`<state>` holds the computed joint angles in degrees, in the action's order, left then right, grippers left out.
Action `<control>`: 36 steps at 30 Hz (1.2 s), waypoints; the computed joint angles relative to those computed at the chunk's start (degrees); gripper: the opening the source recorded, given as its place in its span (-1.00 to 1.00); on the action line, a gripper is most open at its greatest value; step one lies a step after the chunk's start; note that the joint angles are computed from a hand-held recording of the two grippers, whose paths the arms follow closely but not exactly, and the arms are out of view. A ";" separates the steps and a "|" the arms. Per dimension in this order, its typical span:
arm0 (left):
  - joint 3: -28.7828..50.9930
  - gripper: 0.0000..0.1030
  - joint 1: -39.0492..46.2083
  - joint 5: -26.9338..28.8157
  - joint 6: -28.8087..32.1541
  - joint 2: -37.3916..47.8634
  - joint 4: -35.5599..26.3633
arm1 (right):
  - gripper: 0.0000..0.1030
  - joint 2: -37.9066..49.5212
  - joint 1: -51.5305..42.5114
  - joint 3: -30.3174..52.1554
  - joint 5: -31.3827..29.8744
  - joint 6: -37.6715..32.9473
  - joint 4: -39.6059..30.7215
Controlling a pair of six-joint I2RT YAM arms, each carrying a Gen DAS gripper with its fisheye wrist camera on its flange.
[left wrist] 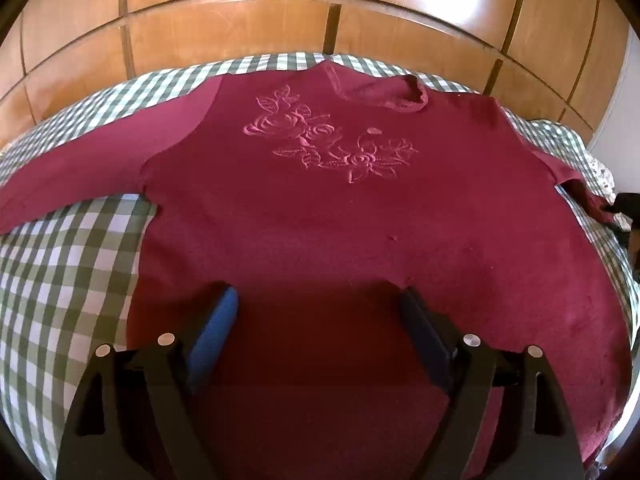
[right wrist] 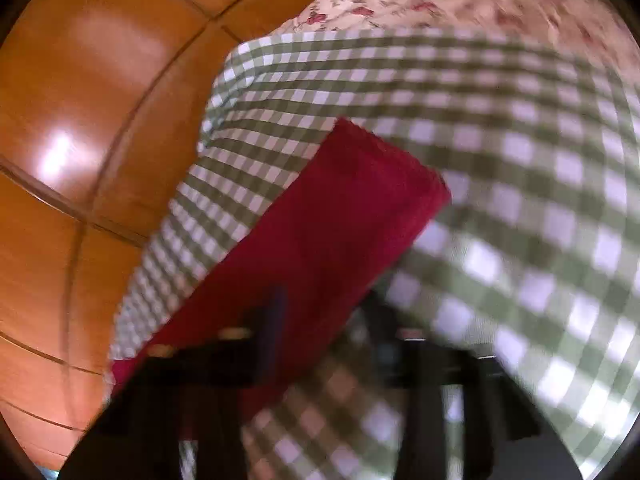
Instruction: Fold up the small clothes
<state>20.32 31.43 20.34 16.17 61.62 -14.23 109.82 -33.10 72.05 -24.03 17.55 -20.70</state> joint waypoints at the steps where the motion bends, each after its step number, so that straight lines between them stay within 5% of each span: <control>1: 0.04 0.60 -0.12 -0.18 -0.04 0.03 0.00 | -0.86 -0.62 0.39 -0.18 2.16 -2.54 -0.11; 3: 0.16 0.62 -0.32 -0.43 0.05 0.36 0.10 | -0.88 -1.10 1.03 0.03 9.79 -7.12 2.46; 10: 0.57 0.67 -1.08 -1.23 -0.28 1.06 0.31 | -0.87 4.26 0.51 2.56 15.13 -6.78 4.12; 12: 0.63 0.67 -1.07 -1.21 -0.28 1.09 0.31 | -0.75 3.44 -0.49 1.72 12.30 -5.55 4.25; 15: 0.89 0.67 -0.06 -0.02 0.47 1.70 0.41 | -0.05 0.07 -2.68 -1.42 5.92 -2.71 3.79; 16: 0.89 0.67 0.26 0.32 0.62 1.83 0.48 | 0.04 -2.11 -2.32 -3.16 4.73 -3.59 3.25; 21: 0.57 0.67 1.48 1.95 0.81 1.43 0.46 | 0.03 -15.31 0.27 -15.48 -9.33 -13.94 -3.00; 24: 0.52 0.67 2.45 3.31 1.05 1.16 0.04 | -0.07 -25.13 6.00 -24.33 -15.13 -25.53 -12.67; 31: 1.07 0.67 4.19 5.91 1.52 1.84 -0.82 | -0.17 -55.39 16.31 -41.91 -8.40 -33.06 -26.04; 36: 1.05 0.67 4.30 6.03 1.48 1.81 -0.84 | -0.16 -63.62 14.20 -44.40 -9.17 -39.55 -38.99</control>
